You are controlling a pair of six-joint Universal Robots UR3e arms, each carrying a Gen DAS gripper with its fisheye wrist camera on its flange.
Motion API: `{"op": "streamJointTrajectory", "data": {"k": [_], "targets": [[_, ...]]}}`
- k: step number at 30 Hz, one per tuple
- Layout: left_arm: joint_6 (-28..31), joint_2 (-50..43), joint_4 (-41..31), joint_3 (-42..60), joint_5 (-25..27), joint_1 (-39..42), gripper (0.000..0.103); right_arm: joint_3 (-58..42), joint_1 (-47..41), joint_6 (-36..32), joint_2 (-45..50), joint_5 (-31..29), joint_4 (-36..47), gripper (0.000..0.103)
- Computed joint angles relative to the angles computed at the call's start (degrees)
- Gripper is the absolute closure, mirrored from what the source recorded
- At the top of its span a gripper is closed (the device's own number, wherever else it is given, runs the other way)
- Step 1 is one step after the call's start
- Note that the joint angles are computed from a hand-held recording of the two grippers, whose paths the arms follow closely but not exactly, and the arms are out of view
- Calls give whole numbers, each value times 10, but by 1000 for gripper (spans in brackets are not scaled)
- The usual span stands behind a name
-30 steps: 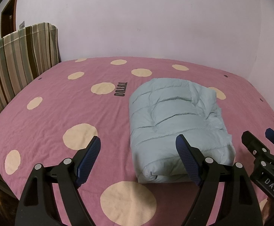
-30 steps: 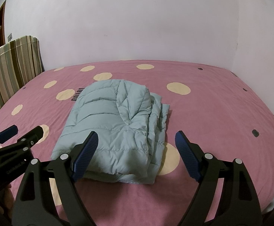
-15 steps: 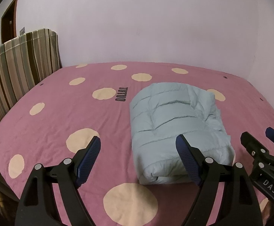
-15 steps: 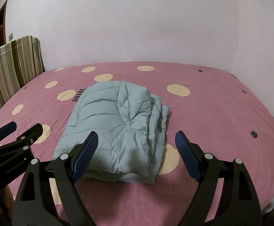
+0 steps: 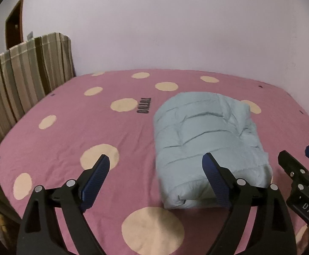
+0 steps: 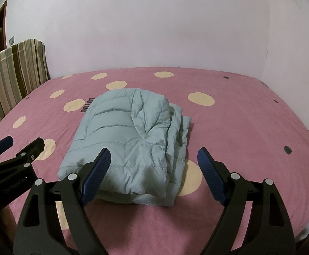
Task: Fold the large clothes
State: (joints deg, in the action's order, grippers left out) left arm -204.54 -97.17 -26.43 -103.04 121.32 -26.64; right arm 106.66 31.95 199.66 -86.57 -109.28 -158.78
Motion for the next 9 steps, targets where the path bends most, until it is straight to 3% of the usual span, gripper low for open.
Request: {"op": "streamJointTrajectory", "data": {"k": [4,6,9], "targets": [[15,-17,25,-11,15,27,15,18,-26,-4,-9,14,-5,19],[30,-11,26,-27,-31,74,15,38,-58,-11,-18,21,-12,13],[39,-21,39,-52,-73,155,15,80,-127,-17,-29,45,-33,13]]}}
